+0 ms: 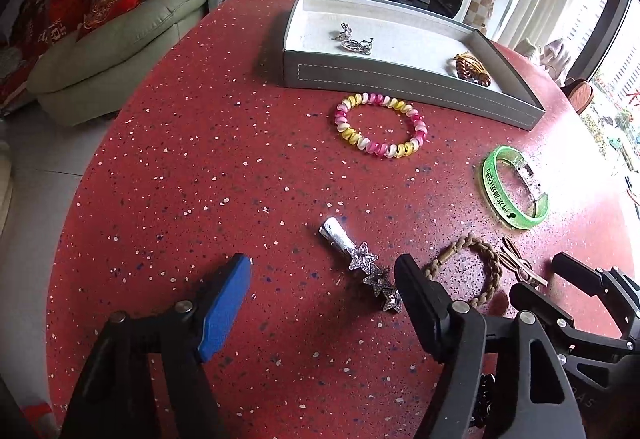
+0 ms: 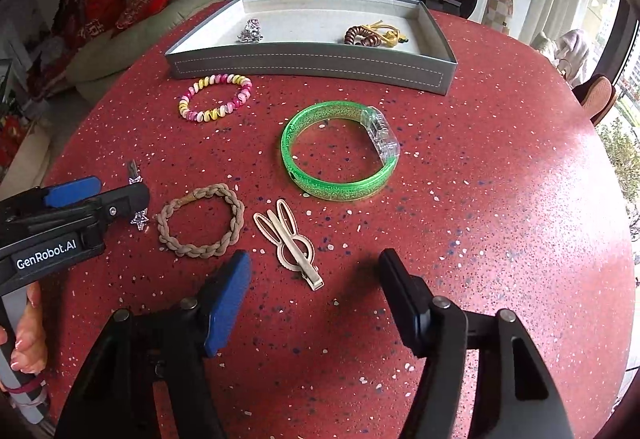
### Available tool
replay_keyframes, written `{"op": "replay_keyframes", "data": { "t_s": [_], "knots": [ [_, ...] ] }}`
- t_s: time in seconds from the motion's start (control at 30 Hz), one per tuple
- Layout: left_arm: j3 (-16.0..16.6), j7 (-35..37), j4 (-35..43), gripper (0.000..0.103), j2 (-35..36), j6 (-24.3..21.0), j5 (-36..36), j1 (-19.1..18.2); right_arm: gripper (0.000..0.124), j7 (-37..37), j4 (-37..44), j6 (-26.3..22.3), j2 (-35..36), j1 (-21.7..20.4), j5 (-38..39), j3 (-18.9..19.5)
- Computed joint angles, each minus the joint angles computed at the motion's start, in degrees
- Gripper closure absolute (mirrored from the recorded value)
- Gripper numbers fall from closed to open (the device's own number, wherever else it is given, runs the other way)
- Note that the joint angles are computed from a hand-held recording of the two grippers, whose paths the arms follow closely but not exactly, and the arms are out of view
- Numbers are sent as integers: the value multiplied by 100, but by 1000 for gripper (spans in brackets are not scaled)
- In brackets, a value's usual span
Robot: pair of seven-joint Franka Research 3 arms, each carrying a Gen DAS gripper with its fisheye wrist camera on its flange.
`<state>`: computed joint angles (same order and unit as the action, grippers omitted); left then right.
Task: Organize jewelry
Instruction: 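Grasp the silver star hair clip with the left tool while the right tool grasps the beige bunny clip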
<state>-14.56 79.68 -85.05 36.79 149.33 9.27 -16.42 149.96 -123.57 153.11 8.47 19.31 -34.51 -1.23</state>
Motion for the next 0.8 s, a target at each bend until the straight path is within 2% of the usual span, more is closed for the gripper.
{"op": "replay_keyframes", "data": {
  "t_s": [0.07, 0.1, 0.17, 0.2, 0.33, 0.5, 0.8],
  "knots": [
    [34, 25, -41, 37, -35, 26, 94, -37, 66, -28, 53, -129, 15, 34, -91, 7],
    [51, 27, -68, 40, -58, 30, 129, -45, 72, -91, 42, -69, 15, 16, -33, 22],
    [25, 99, -127, 60, -84, 91, 139, -5, 78, -141, 70, -108, 23, 24, -15, 29],
    [17, 136, -156, 61, -97, 120, 140, 16, 84, -160, 69, -84, 24, 24, -3, 31],
    [-373, 762, -308, 62, -115, 283, -279, 415, 114, -197, 75, -62, 23, 35, 65, 39],
    [-783, 1571, -515, 62, -176, 435, -926, 839, 114, 145, -128, 186, -128, 23, -12, -6],
    [-892, 2289, -598, 62, -322, 533, -1440, 930, 114, 560, -582, 806, -549, -252, -21, 89]
  ]
}}
